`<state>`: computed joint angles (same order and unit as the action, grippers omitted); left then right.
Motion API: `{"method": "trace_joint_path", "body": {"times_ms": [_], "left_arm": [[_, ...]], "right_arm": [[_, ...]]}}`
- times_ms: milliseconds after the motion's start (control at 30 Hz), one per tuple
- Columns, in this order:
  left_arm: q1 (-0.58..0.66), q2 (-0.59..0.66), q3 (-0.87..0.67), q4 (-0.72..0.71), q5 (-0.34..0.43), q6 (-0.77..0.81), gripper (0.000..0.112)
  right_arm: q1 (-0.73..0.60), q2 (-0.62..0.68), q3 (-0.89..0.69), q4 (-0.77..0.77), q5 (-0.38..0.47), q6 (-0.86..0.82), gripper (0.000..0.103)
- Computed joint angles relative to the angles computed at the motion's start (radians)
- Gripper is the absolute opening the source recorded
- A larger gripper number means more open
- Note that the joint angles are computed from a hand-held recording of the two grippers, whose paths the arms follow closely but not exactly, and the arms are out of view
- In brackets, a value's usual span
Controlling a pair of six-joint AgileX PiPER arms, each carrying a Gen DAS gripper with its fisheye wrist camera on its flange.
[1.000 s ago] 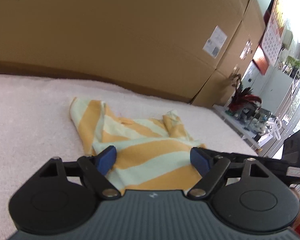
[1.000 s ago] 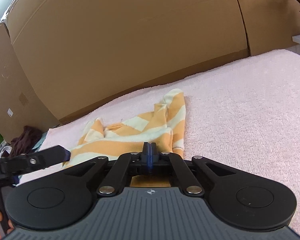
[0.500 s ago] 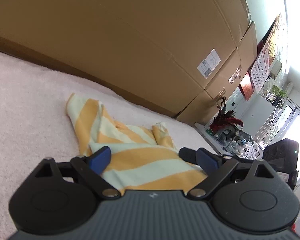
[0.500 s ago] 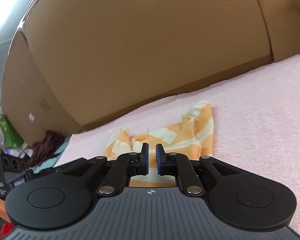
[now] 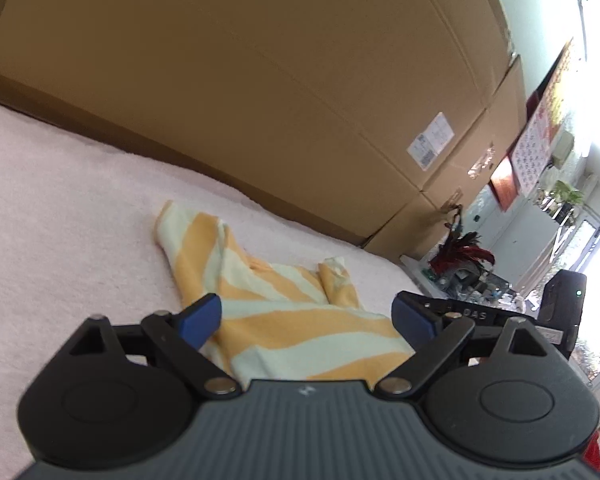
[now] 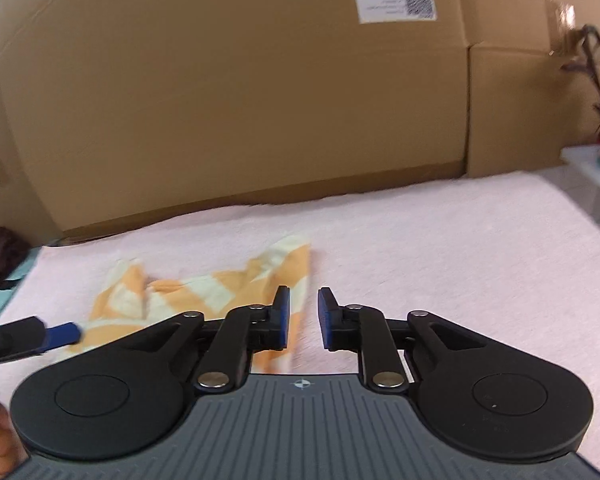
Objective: Fold clothes
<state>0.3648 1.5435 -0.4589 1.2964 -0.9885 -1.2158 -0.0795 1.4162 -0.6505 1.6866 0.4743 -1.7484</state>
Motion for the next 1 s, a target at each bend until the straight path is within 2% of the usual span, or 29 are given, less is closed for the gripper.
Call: {"method": "trace_joint_path", "body": {"times_ms": [33, 100, 167, 267, 333, 433, 533, 600, 767, 867, 1000], "left_arm": [[0.007, -0.017, -0.036, 0.037, 0.038, -0.034, 0.092], [0.013, -0.004, -0.118, 0.097, 0.093, -0.063, 0.094], [0.01, 0.05, -0.204, 0.153, 0.131, -0.113, 0.095], [0.015, 0.169, -0.332, 0.238, 0.131, -0.227, 0.094], [0.005, 0.215, -0.367, 0.243, 0.132, -0.231, 0.094], [-0.001, 0.268, -0.387, 0.234, 0.092, -0.194, 0.096], [0.018, 0.321, -0.42, 0.259, 0.001, -0.194, 0.098], [0.025, 0.359, -0.452, 0.276, -0.053, -0.225, 0.099], [-0.007, 0.405, -0.519, 0.283, -0.051, -0.248, 0.095], [-0.006, 0.468, -0.597, 0.326, -0.124, -0.289, 0.101], [0.012, 0.491, -0.613, 0.344, -0.183, -0.289, 0.101]], "right_arm": [[-0.018, 0.014, -0.027, -0.055, 0.019, 0.044, 0.021], [-0.088, 0.075, -0.099, -0.183, 0.145, 0.143, 0.026], [-0.11, 0.135, -0.164, -0.257, 0.191, 0.214, 0.027], [-0.133, 0.253, -0.283, -0.367, 0.283, 0.334, 0.027], [-0.142, 0.314, -0.332, -0.38, 0.342, 0.369, 0.028], [-0.146, 0.364, -0.366, -0.371, 0.383, 0.362, 0.035], [-0.155, 0.404, -0.396, -0.36, 0.446, 0.335, 0.043], [-0.155, 0.429, -0.427, -0.369, 0.488, 0.324, 0.044], [-0.113, 0.49, -0.479, -0.325, 0.525, 0.297, 0.044], [-0.105, 0.51, -0.49, -0.302, 0.537, 0.276, 0.043], [-0.162, 0.58, -0.551, -0.323, 0.673, 0.378, 0.046]]}}
